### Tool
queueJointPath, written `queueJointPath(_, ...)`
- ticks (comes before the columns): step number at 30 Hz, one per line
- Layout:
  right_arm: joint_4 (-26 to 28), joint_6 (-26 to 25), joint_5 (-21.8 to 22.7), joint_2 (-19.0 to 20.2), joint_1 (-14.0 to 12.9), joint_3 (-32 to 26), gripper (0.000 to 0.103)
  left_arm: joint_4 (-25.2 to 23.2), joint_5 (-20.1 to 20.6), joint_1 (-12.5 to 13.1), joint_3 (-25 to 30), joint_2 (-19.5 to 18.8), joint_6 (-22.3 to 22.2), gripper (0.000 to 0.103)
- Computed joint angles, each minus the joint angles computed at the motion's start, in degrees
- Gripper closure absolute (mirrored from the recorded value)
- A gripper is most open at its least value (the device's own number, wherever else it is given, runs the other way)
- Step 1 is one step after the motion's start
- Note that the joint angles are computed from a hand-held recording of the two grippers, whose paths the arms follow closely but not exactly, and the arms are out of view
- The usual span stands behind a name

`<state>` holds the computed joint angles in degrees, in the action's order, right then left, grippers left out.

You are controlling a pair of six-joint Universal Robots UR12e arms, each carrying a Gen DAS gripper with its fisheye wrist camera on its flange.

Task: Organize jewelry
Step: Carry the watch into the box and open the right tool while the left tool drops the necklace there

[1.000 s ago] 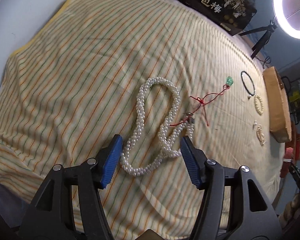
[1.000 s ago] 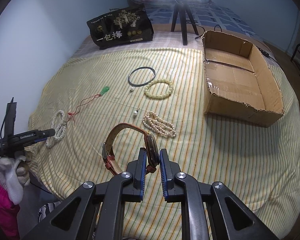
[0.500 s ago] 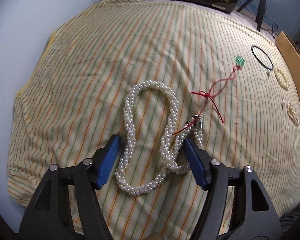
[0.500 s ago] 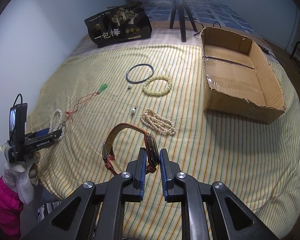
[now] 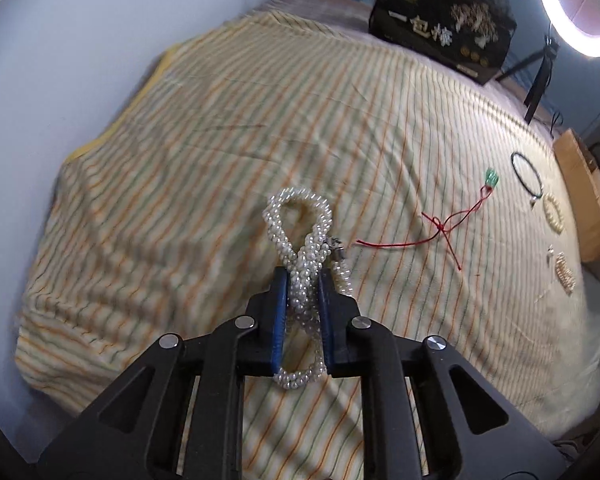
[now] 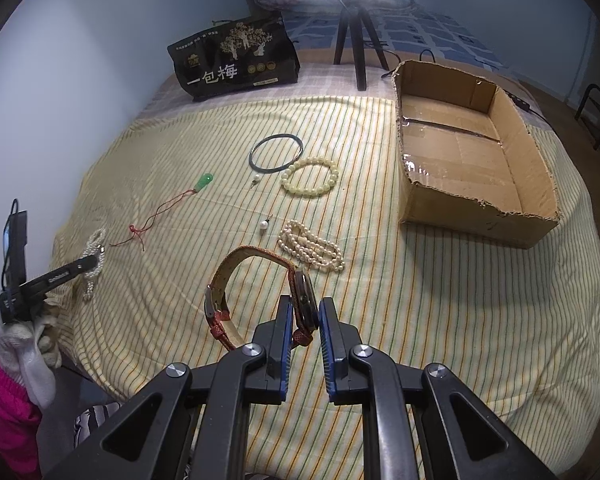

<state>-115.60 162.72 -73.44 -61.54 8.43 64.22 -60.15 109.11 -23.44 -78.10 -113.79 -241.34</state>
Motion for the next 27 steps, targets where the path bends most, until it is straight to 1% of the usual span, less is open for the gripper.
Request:
queueJointPath(8,-1.9,1.0,0.3,-0.7,-0.4,0.9,0.092,5.1,3.0,-1.3,-2.1,3.2,0.0,0.09)
queueJointPath(13,-3.8,1.5,0.5,-1.3,-0.7,1.4,0.092,8.7,4.4,-2.2,-0.2,3.1,2.8,0.09)
queueJointPath(17,-5.6,2.3,0.6,-1.6,-1.2,1.5,0.092,10.8,4.5,-3.0,3.4,1.2,6.3,0.09)
queueJointPath(20,-6.5,2.8,0.6,-1.5,-1.7,1.2,0.092,12.4,3.5,-3.2,6.5,-0.7,8.9,0.09)
queueJointPath(21,-8.5,3.7,2.1,-1.6,-2.1,1.6,0.092,12.7,3.3,-3.3,7.3,-1.2,9.4,0.09)
queueJointPath(27,-10.2,4.6,1.2,-0.7,-3.1,-0.2,0.092,13.7,0.8,-3.7,15.1,-6.1,14.6,0.09)
